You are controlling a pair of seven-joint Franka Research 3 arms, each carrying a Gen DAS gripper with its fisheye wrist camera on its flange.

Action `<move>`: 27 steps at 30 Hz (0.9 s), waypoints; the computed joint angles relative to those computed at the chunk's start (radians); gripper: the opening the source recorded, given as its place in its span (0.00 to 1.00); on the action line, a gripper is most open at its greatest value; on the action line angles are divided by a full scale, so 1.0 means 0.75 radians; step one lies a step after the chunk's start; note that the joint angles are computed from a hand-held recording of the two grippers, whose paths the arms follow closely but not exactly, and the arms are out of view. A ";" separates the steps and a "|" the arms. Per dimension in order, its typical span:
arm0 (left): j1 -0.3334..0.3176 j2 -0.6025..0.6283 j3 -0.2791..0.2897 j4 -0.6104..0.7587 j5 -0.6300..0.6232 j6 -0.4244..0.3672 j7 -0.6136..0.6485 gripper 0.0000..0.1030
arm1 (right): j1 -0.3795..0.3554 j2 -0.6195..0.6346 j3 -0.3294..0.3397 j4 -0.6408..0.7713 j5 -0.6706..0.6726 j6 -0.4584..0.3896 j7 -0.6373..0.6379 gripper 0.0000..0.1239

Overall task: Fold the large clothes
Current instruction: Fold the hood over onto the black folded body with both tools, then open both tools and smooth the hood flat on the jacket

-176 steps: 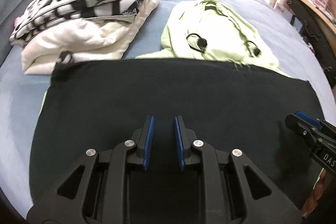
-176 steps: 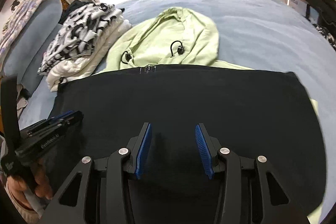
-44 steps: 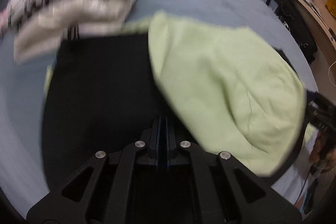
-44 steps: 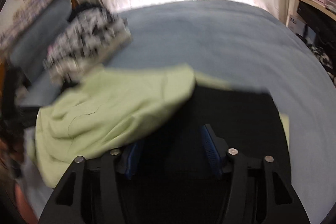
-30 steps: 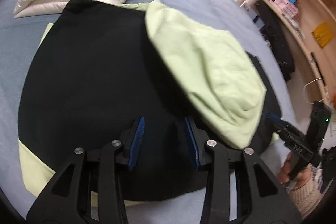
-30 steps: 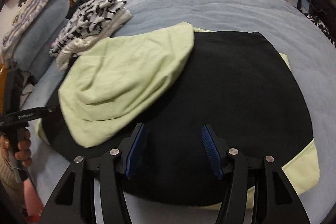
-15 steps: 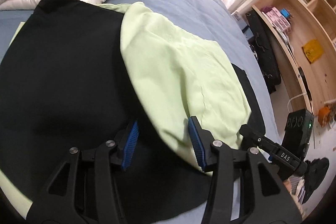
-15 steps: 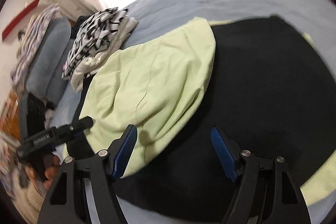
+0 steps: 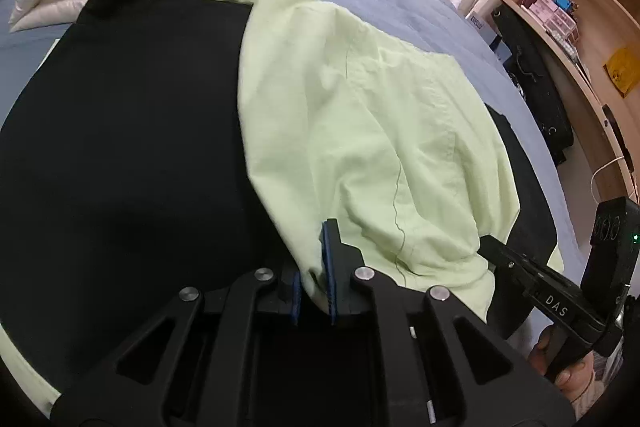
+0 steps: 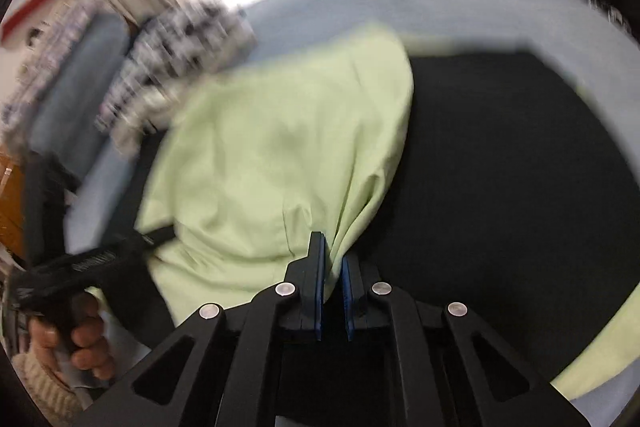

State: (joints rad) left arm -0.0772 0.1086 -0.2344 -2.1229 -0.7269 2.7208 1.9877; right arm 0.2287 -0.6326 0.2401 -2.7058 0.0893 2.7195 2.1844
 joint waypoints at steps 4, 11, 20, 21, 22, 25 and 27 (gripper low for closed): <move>-0.003 -0.044 0.019 -0.023 0.043 -0.012 -0.053 0.23 | 0.002 -0.034 -0.012 0.009 0.018 -0.036 0.007 0.17; -0.077 -0.255 0.078 -0.236 0.159 0.244 -0.115 0.35 | -0.078 -0.292 0.053 -0.060 -0.051 -0.100 0.133 0.34; -0.175 -0.127 0.108 -0.078 0.066 0.239 0.000 0.14 | 0.007 -0.036 0.034 0.099 -0.027 0.061 -0.012 0.25; -0.164 -0.093 0.091 -0.046 0.070 0.242 -0.004 0.13 | 0.013 0.035 0.031 0.141 -0.028 0.082 -0.037 0.24; -0.152 -0.060 0.076 -0.017 0.106 0.251 -0.040 0.13 | 0.007 0.092 0.038 0.177 -0.036 0.094 -0.048 0.24; -0.145 0.063 0.071 0.088 0.309 0.277 -0.236 0.12 | -0.025 0.263 0.054 0.281 -0.070 0.122 -0.034 0.22; -0.171 0.130 0.118 0.150 0.498 0.246 -0.418 0.09 | -0.114 0.357 0.116 0.343 -0.189 0.129 0.048 0.22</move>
